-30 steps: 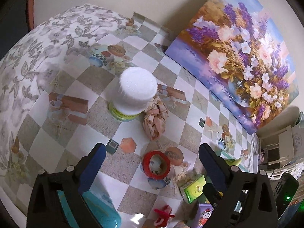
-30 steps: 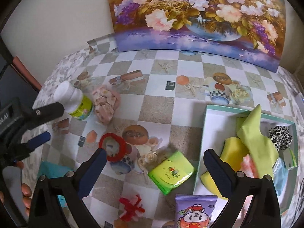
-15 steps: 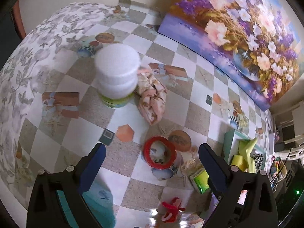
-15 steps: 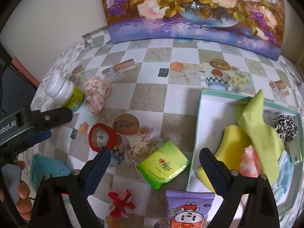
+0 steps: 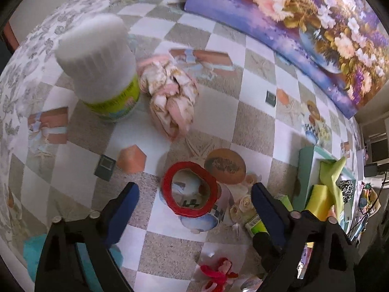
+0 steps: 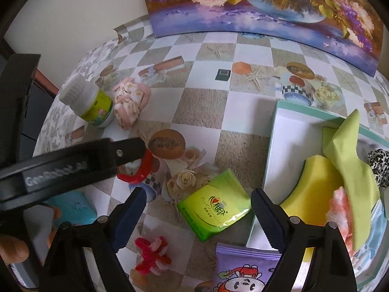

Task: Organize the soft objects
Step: 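Move both tools back to the table, left toward the red ring, then grasp the red ring with the left tool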

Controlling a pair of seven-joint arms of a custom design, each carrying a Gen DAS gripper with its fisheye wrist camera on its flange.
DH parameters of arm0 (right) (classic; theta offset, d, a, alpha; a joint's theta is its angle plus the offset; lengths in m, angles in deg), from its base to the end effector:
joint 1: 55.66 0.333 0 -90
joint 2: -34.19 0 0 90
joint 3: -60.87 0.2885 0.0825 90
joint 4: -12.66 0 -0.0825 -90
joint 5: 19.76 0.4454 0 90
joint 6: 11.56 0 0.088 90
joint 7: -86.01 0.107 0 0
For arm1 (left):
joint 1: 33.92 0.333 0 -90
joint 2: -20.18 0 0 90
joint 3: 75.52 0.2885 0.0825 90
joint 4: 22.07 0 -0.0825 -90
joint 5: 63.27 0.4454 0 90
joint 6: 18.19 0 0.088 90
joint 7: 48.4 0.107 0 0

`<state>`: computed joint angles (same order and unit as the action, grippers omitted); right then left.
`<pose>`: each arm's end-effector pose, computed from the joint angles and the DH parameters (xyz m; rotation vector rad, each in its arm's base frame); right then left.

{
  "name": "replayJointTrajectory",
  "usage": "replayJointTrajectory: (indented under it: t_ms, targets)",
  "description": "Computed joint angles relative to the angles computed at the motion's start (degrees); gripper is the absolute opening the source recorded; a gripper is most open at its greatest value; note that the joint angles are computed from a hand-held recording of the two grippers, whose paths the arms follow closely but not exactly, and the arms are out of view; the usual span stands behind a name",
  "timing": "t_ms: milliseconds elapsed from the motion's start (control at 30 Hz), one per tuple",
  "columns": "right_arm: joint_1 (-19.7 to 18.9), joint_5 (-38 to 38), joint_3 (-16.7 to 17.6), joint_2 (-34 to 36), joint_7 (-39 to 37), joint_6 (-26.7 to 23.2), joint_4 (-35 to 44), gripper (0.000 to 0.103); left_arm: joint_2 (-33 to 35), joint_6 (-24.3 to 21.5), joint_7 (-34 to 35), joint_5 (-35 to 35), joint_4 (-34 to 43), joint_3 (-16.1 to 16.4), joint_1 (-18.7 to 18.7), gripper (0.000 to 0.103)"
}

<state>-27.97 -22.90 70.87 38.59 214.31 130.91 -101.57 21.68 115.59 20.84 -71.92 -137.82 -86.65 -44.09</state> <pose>0.5218 0.4017 0.4118 -1.9511 1.9078 -0.1102 0.5943 -0.2339 0.4116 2.2798 -2.1042 0.4934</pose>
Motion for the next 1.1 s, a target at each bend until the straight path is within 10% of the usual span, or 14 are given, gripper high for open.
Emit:
replayJointTrajectory:
  t_ms: [800, 1100]
  targets:
    - [0.2, -1.2, 0.0, 1.6, -1.2, -1.3, 1.5, 0.087, 4.0, -3.1, -1.5, 4.2, 3.1, -0.2, -1.2, 0.083]
    - [0.1, -2.6, -0.1, 1.6, -1.4, -0.7, 1.6, 0.086, 4.2, -3.7, -5.6, 8.8, 3.4, -0.1, -2.4, 0.055]
